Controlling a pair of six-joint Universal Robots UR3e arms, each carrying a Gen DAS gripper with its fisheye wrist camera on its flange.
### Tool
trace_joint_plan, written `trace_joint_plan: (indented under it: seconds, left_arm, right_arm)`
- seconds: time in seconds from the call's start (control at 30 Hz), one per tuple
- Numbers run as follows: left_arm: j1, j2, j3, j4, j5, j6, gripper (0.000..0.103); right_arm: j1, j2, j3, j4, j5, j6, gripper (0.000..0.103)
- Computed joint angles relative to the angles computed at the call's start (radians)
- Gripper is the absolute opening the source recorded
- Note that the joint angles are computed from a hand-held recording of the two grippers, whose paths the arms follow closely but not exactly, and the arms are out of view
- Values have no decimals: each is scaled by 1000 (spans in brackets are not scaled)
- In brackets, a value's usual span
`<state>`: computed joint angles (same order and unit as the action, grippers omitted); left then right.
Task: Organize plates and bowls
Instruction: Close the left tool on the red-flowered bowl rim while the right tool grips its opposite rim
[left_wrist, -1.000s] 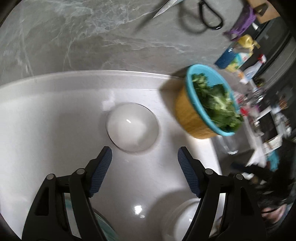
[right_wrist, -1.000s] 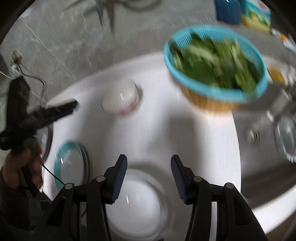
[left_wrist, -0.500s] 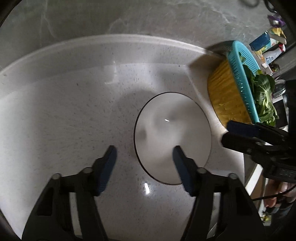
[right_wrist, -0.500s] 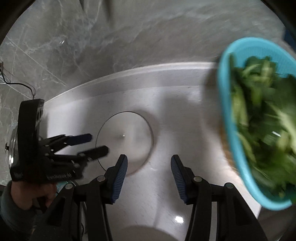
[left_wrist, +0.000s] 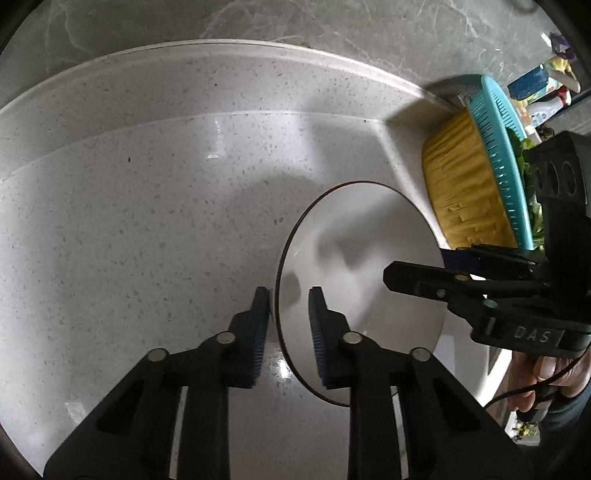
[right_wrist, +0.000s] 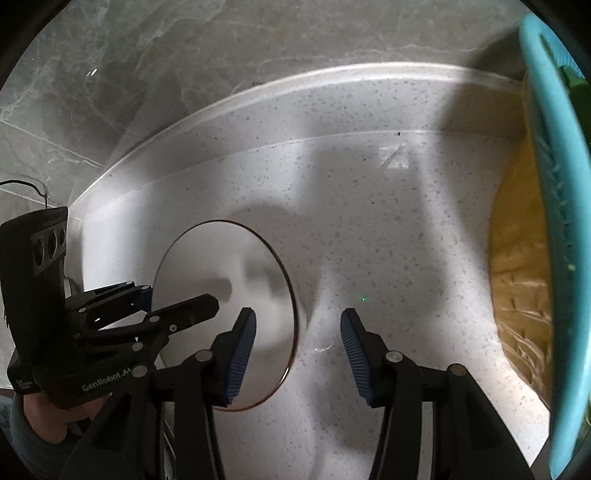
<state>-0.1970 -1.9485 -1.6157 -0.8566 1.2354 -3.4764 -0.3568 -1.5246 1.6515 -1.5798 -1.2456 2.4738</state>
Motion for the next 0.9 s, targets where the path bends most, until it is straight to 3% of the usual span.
trace_joint_plan:
  seconds: [0.07, 0.13, 0.9]
  left_arm:
    - [-5, -6, 6, 1, 12, -11, 12]
    - [-2, -4, -4, 11, 9, -19, 12]
    - [-54, 42, 69, -97, 45, -58, 11]
  right_arm:
    - [12, 17, 5, -13, -6, 6, 21]
    - [26, 8, 23, -26, -17, 6, 15]
    - [-14, -63, 31, 24, -4, -17, 10]
